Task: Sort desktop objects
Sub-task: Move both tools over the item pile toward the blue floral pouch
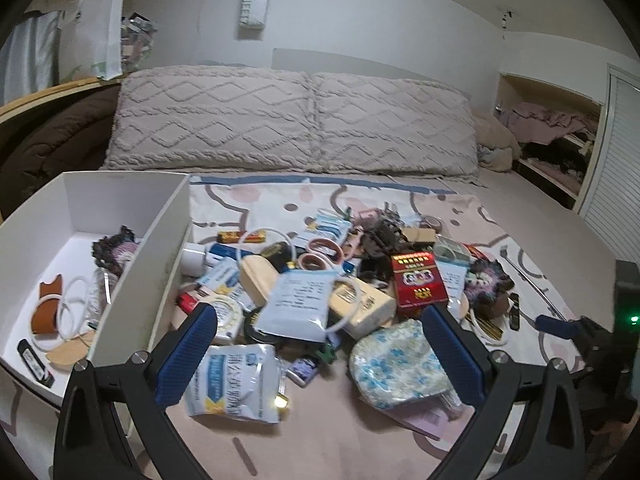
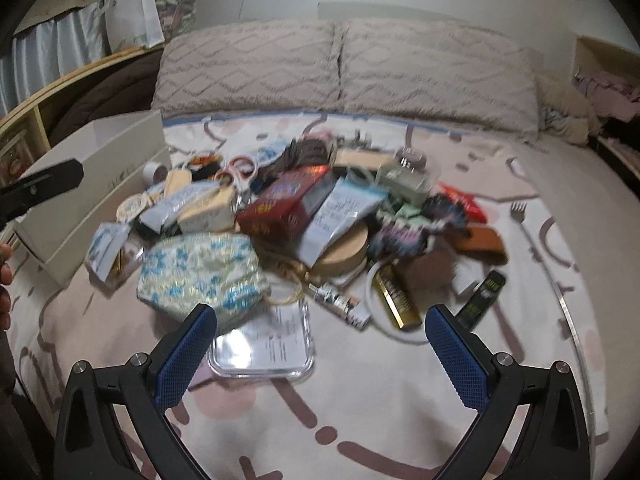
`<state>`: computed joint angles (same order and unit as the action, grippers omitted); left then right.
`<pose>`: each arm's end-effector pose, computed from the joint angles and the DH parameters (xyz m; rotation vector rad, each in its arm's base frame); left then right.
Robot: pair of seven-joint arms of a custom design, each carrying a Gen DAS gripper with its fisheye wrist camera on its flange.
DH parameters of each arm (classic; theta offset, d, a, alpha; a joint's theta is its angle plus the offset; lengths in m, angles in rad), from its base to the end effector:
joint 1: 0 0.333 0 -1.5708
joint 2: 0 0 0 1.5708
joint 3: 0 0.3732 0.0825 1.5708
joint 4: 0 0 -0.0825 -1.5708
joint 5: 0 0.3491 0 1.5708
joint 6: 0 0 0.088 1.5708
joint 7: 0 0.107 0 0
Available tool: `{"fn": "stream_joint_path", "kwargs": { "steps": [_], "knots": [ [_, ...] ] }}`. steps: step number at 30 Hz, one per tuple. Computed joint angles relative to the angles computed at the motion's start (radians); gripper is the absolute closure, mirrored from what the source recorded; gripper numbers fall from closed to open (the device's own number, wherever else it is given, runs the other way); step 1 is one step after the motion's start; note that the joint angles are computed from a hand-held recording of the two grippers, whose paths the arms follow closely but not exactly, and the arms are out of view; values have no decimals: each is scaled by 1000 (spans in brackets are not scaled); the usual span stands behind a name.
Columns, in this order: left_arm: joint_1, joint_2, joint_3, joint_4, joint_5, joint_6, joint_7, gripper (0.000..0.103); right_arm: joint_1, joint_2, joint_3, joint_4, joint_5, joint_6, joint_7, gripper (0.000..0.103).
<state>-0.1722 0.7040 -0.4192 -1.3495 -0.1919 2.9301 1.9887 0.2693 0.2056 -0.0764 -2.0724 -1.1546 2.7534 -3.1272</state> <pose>0.7150 -0.3244 0.4987 -1.1633 2.2485 -1.2442 0.5686 0.1519 0.4437 -1.4189 2.1179 -0.8381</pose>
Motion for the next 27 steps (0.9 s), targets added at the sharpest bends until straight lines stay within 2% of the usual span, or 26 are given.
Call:
{"fn": "stream_joint_path", "kwargs": {
  "steps": [4,9,19,23,27],
  "knots": [
    [-5,4,0,2,6,-17,3,0,-11,23,1,-5,64,43,-55,0],
    [-2,23,-19,32,-16,-83,19,0,-9,51,-16,-16,148,131,-111,0],
    [-20,37,-19,46,-63,-163,53,0,26,98,-45,-16,378,199,-309,0],
    [-27,51,-20,66,-87,-207,60,0,51,107,-83,-31,440,252,-339,0],
    [-34,68,-20,94,-115,-258,59,0,103,118,-146,-38,469,296,-349,0]
  ]
}}
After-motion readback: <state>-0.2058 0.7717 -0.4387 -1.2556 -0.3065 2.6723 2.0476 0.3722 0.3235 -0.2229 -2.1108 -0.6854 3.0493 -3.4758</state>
